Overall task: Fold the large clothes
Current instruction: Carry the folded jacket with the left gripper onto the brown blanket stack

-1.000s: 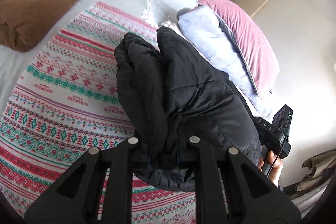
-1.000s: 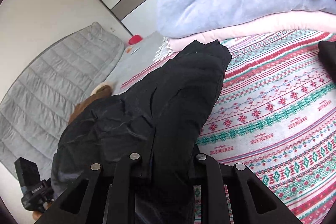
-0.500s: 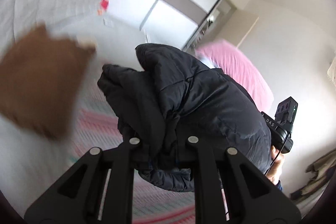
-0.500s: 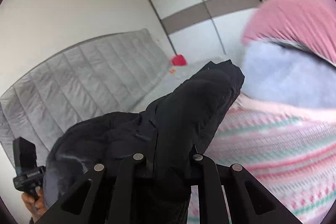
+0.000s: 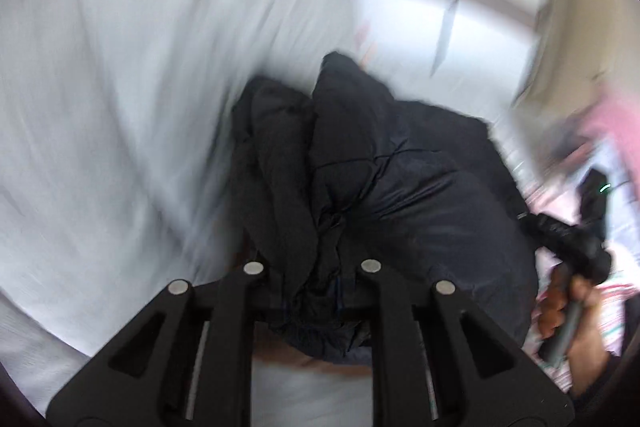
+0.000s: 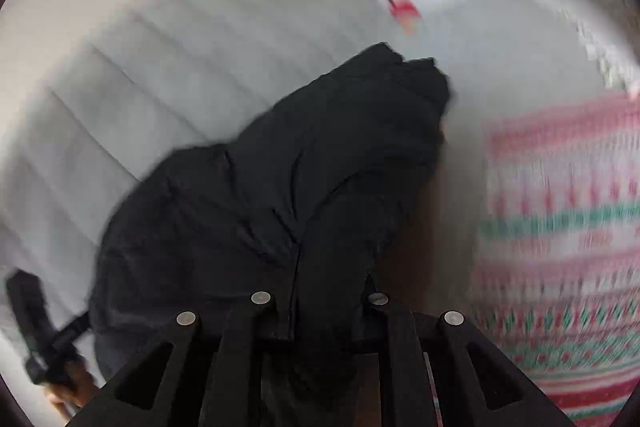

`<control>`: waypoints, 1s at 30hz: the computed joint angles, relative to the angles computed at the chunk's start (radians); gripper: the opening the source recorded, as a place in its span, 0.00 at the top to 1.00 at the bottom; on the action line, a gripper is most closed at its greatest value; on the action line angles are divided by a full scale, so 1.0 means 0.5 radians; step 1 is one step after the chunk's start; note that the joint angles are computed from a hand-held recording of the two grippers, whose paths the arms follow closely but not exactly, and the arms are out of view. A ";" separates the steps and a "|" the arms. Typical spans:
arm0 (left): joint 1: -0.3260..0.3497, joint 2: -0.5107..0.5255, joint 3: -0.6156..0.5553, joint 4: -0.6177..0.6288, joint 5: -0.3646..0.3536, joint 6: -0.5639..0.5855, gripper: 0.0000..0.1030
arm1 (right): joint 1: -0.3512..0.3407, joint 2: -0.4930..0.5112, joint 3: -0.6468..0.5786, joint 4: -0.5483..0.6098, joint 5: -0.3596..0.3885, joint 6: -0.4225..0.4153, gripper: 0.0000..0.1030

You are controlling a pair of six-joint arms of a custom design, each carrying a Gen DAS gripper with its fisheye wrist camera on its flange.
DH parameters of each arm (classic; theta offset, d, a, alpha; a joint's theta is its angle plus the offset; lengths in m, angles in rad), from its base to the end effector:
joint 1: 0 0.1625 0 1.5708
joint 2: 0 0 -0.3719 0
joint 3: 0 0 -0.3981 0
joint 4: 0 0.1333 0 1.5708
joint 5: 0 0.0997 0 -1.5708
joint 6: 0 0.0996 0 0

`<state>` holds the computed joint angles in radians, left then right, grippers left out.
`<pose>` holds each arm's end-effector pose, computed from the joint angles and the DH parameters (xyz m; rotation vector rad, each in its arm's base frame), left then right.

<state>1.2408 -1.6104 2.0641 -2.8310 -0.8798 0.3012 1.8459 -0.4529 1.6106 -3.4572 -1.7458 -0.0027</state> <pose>0.0347 -0.5060 0.3785 0.3765 2.2863 -0.9889 0.2838 -0.5786 -0.0462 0.3017 -2.8505 1.1166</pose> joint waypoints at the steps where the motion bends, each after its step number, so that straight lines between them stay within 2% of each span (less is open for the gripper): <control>1: 0.122 0.067 -0.030 0.003 -0.082 -0.032 0.81 | -0.039 0.107 -0.005 -0.209 0.026 -0.042 0.79; 2: 0.214 0.088 -0.029 -0.046 -0.215 -0.034 0.81 | -0.078 0.131 0.028 -0.347 0.136 -0.012 0.77; 3: 0.251 0.089 -0.018 -0.096 -0.282 -0.028 0.80 | -0.110 0.126 0.061 -0.401 0.234 0.027 0.77; 4: 0.275 0.085 -0.008 -0.136 -0.339 -0.016 0.80 | -0.117 0.095 0.085 -0.372 0.248 0.037 0.77; 6: 0.265 0.071 0.007 -0.149 -0.356 -0.019 0.80 | -0.085 0.019 0.079 -0.212 0.157 -0.022 0.77; 8: 0.257 0.060 0.006 -0.133 -0.368 -0.045 0.81 | -0.064 -0.076 0.116 -0.132 0.125 -0.017 0.77; 11: 0.260 0.011 0.025 -0.071 -0.438 -0.071 0.81 | -0.059 -0.145 0.182 -0.207 0.156 0.007 0.78; 14: 0.302 0.043 -0.013 -0.051 -0.430 -0.020 0.81 | -0.045 -0.141 0.226 -0.248 0.164 -0.002 0.78; 16: 0.329 0.074 -0.097 0.026 -0.457 -0.088 0.80 | 0.015 -0.074 0.140 -0.147 0.026 -0.014 0.78; 18: 0.337 0.064 -0.116 0.060 -0.473 -0.128 0.78 | 0.026 -0.054 0.113 -0.129 -0.025 -0.039 0.77; 19: 0.330 0.050 -0.103 0.057 -0.465 -0.139 0.78 | 0.021 -0.062 0.116 -0.123 -0.021 -0.031 0.77; 21: 0.283 0.025 -0.037 -0.027 -0.362 -0.090 0.73 | 0.021 -0.088 0.127 -0.088 -0.026 0.011 0.73; 23: 0.212 -0.116 0.119 -0.077 -0.249 -0.066 0.69 | 0.028 -0.116 0.132 -0.027 -0.060 0.026 0.69; 26: 0.144 -0.276 0.207 -0.019 -0.207 -0.164 0.68 | 0.050 -0.185 0.210 0.004 -0.107 0.017 0.59; 28: 0.117 -0.414 0.271 0.018 -0.204 -0.219 0.68 | 0.058 -0.241 0.299 -0.032 -0.111 0.001 0.52; 30: 0.067 -0.592 0.376 0.035 -0.127 -0.274 0.68 | 0.079 -0.301 0.411 -0.119 -0.120 -0.043 0.48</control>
<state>1.2742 -1.9063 2.2519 -2.8135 -0.9433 0.1642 1.8852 -0.6035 1.8160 -3.5168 -1.8060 -0.0242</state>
